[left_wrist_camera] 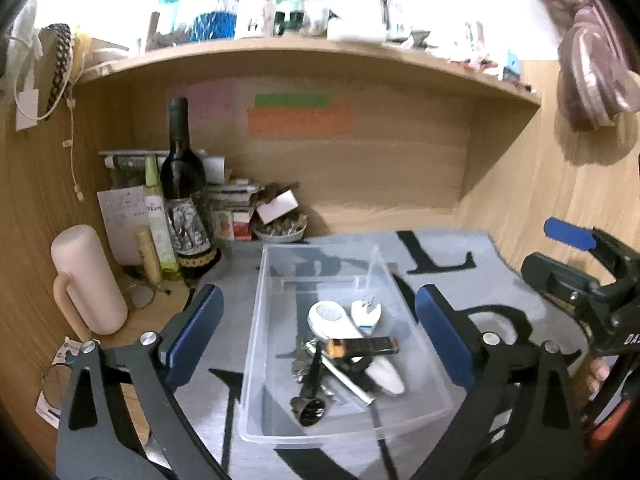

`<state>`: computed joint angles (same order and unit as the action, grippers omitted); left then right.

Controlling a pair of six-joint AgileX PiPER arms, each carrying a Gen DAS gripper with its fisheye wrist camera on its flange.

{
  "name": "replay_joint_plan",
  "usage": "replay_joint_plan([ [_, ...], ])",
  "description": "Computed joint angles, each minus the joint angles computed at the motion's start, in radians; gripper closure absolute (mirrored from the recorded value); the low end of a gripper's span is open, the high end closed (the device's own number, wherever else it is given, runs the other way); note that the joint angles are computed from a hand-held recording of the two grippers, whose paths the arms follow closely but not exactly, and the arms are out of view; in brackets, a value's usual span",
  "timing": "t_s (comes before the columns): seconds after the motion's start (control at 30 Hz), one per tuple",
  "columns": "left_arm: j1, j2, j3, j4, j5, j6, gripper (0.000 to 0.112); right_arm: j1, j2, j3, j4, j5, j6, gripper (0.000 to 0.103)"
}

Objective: Organize rigid objects

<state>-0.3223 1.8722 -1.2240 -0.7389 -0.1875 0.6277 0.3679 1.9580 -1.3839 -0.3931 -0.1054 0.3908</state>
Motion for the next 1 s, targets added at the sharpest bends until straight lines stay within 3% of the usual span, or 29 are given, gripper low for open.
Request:
replay_joint_plan([
  [0.13, -0.028, -0.036, 0.063, 0.147, -0.065, -0.163, 0.011, -0.006, -0.040, 0.075, 0.257, -0.047, -0.234, 0.000],
  [0.33, -0.063, -0.059, 0.103, 0.174, -0.108, -0.204, 0.011, -0.013, -0.095, 0.168, 0.357, -0.119, -0.312, 0.000],
  [0.57, -0.073, -0.064, 0.114, 0.215, -0.118, -0.263, 0.011, -0.021, -0.124, 0.215, 0.360, -0.151, -0.300, 0.000],
  [1.0, -0.086, -0.059, 0.111, 0.162, -0.132, -0.195, 0.011, -0.016, -0.123, 0.214, 0.389, -0.151, -0.331, 0.000],
])
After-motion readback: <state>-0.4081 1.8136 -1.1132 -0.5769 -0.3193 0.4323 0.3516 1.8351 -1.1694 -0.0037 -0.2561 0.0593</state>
